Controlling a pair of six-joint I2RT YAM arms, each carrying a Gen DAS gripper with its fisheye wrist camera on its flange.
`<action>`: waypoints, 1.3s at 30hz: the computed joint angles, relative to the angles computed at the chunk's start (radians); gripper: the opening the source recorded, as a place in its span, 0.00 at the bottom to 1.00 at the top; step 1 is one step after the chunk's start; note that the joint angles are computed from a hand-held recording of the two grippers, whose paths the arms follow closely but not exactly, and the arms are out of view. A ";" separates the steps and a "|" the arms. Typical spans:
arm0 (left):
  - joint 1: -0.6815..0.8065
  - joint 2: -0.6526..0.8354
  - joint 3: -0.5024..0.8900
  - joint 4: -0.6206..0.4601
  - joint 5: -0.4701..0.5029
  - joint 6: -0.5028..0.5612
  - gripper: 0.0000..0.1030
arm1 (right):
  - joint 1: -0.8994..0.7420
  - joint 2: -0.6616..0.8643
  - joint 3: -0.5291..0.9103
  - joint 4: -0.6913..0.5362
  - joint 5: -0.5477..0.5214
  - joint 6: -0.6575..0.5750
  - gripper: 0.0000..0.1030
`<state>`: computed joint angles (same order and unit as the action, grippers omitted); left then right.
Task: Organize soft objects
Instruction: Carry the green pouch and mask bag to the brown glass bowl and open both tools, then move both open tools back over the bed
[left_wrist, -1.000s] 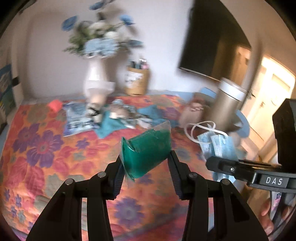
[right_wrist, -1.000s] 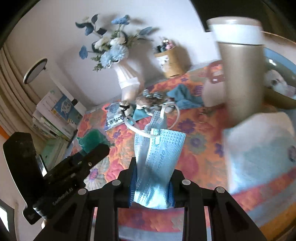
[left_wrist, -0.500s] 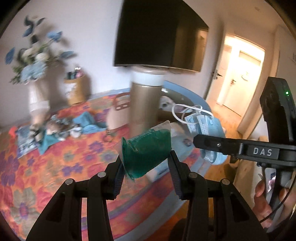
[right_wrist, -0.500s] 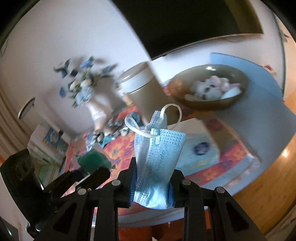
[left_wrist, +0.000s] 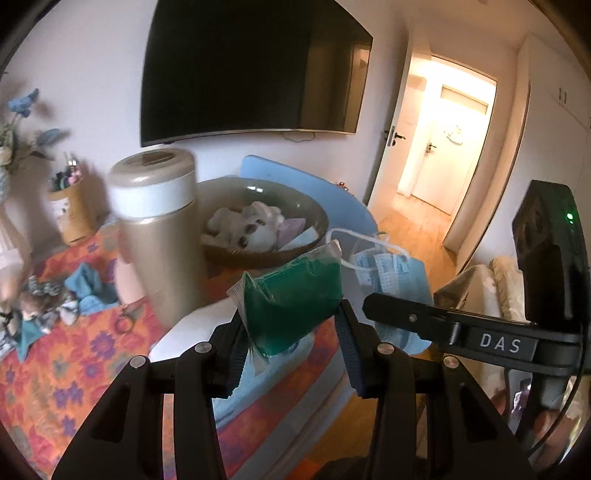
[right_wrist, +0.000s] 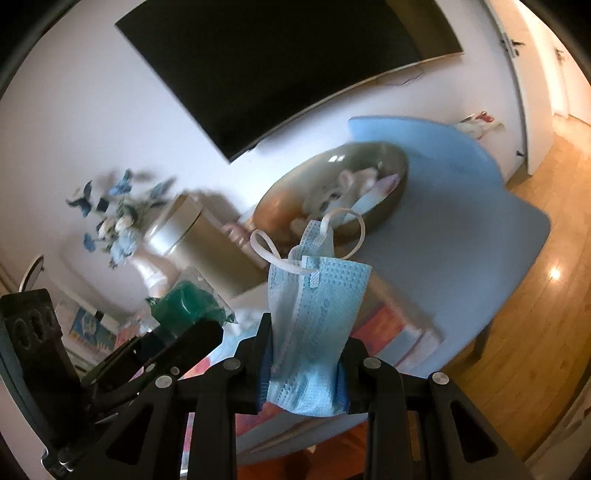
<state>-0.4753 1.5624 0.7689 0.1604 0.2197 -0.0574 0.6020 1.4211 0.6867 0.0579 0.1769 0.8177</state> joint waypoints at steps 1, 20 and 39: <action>-0.010 0.017 0.032 -0.015 -0.006 -0.013 0.40 | -0.022 -0.010 0.007 -0.011 -0.003 -0.014 0.26; -0.073 0.509 0.848 -0.333 -0.306 -0.169 0.45 | -0.413 0.538 0.784 -0.302 -0.241 -0.208 0.30; -0.092 0.292 0.571 -0.145 -0.266 -0.075 0.83 | -0.447 0.349 0.495 -0.145 -0.288 -0.134 0.73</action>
<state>-0.5668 1.8540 1.3400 0.0153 -0.0465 -0.1320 0.1551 1.7704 1.1814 -0.0871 -0.1107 0.6837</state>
